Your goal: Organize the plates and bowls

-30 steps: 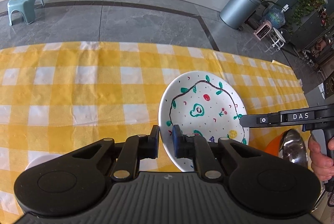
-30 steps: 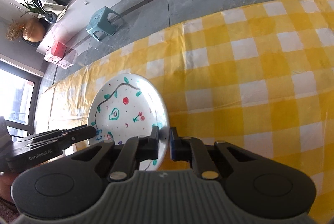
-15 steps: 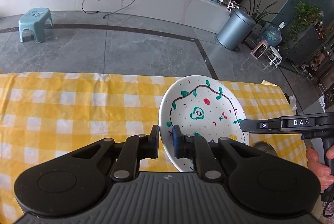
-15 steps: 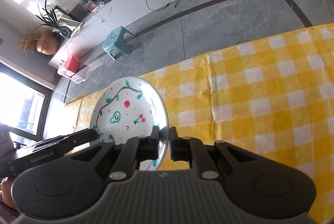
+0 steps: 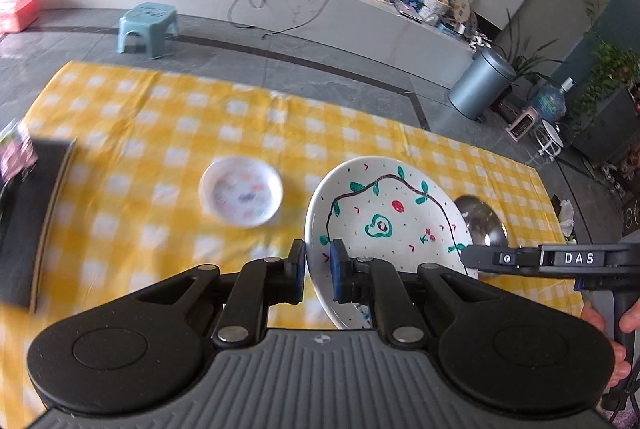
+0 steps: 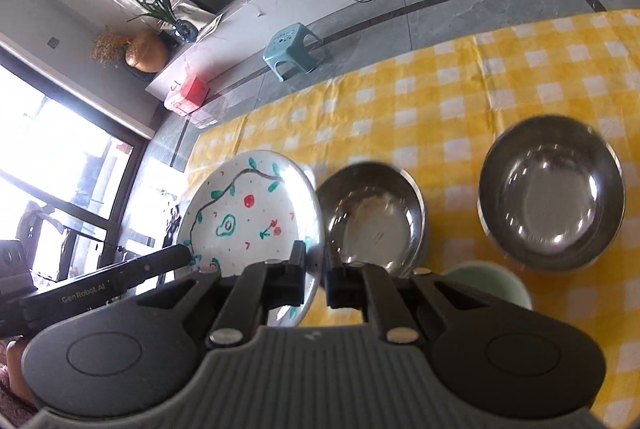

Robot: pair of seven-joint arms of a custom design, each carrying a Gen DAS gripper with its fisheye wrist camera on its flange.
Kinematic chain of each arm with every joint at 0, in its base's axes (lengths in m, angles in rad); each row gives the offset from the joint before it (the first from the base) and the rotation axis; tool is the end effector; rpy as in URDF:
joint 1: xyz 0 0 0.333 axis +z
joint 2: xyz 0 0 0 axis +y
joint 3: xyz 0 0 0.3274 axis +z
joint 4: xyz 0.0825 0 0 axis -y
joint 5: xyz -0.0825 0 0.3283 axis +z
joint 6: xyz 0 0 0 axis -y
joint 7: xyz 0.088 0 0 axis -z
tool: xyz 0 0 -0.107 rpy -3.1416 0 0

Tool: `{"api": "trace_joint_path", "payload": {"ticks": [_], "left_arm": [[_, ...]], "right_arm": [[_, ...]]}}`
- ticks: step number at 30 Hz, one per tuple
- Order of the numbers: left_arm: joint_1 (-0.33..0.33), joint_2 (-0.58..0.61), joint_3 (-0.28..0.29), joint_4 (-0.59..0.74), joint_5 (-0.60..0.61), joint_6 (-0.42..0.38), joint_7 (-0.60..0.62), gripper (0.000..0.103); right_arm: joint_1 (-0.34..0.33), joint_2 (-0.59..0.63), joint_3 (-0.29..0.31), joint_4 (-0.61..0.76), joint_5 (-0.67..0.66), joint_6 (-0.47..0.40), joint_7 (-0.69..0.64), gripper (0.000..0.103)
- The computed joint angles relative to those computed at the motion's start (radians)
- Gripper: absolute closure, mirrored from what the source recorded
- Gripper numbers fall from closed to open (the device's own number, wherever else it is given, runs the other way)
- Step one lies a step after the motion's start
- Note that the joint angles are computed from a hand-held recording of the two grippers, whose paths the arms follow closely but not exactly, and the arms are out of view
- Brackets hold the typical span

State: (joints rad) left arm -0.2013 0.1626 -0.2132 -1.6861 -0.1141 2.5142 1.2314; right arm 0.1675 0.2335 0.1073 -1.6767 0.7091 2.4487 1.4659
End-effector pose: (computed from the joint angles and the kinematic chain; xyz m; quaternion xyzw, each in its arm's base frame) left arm 0.5604 -0.2336 0.6041 -0.6696 0.6638 -0.3252 0.0727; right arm 0.6017 0.1625 0.5551 -0.6313 0.6726 0.0663 0.3802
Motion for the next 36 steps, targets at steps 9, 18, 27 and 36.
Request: {"api": "trace_joint_path", "payload": {"ticks": [9,18,27,36], "left_arm": [[-0.005,-0.242,-0.008,-0.441,0.051,0.170,-0.130,0.089],[-0.046,-0.308,-0.007,-0.688,-0.023,0.364,-0.217,0.089],[-0.006,-0.314,-0.062,-0.760,0.132,0.463,-0.384,0.089],[0.058,-0.308,-0.110,-0.734,0.403,0.425,-0.582,0.089]], "right_arm": [[0.096,-0.186,0.021,-0.384,0.166,0.150,-0.118,0.096],[0.190,-0.250,0.019,-0.600,0.290,0.330,-0.128,0.096],[0.230,-0.227,0.028,-0.634,0.152,0.487,-0.043,0.095],[0.237,-0.199,0.040,-0.647,-0.030,0.560,0.066,0.093]]}}
